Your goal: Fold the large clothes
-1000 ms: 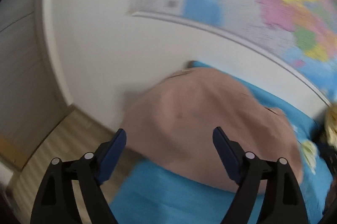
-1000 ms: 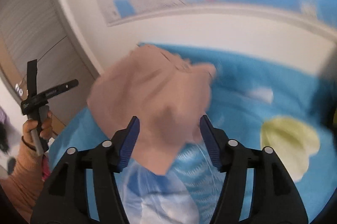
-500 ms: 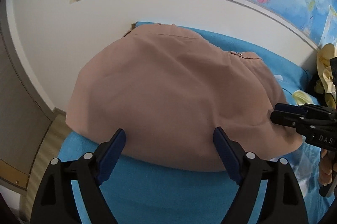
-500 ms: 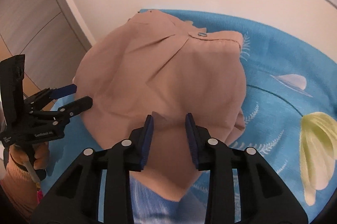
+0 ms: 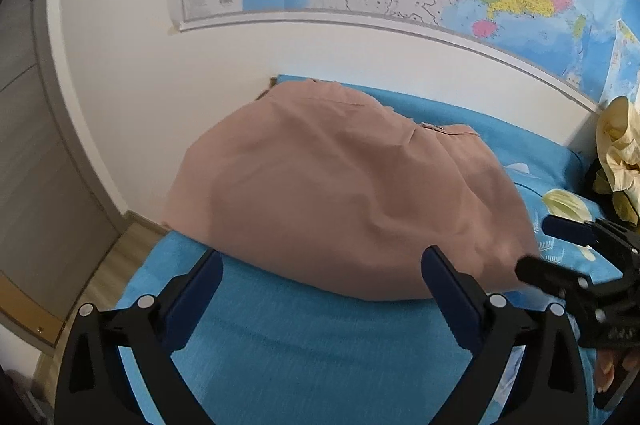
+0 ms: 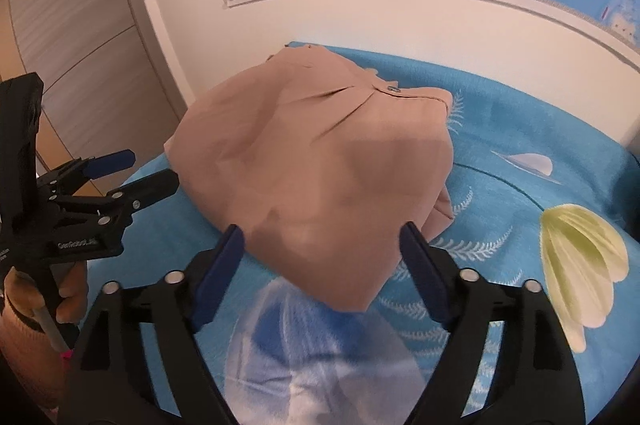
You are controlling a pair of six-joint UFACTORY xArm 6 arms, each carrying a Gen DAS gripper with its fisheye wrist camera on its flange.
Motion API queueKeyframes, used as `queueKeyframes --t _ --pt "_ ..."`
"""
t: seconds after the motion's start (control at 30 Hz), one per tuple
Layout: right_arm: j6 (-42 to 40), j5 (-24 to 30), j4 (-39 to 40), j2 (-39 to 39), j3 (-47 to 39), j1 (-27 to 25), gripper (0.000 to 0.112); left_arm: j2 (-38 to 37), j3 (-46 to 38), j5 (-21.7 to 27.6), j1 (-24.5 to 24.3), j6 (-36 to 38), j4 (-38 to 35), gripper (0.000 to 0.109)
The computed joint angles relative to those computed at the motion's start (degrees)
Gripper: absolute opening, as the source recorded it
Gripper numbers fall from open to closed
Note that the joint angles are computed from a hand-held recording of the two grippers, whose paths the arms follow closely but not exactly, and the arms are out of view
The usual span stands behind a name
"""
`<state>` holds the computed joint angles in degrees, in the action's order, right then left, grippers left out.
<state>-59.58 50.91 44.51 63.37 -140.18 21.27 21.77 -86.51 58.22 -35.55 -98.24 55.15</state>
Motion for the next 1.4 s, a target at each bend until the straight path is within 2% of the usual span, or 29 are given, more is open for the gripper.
queueKeyframes --t 0.23,0.4,0.63,0.9,1.07,1.4 --pt "-9.71 -4.9 7.49 -10.18 16.94 0.2 0.097 1.69 -3.77 5.74 -3.36 -0.97 -0.14 0.096" --pt "-17.35 -8.85 13.95 -15.8 25.9 0.27 0.097 3.07 -5.89 7.71 -5.14 -1.98 -0.41 0.096" --pt "-20.78 -9.3 16.27 -18.54 30.48 -0.44 0.097 4.9 -8.37 9.96 -6.88 -3.15 -1.68 0.096" --pt "-18.62 -5.41 15.35 -20.03 32.9 -2.25 0.097 6.05 -9.57 11.79 -8.61 -5.44 -3.28 0.096" --pt "-20.36 -8.39 16.15 -22.28 36.71 -2.15 0.097 6.94 -10.73 13.53 -9.75 -5.79 -3.61 0.096" --pt "-21.57 -9.58 17.76 -24.61 40.72 -2.85 0.097 8.65 -13.65 16.76 -11.41 -5.5 -3.23 0.096"
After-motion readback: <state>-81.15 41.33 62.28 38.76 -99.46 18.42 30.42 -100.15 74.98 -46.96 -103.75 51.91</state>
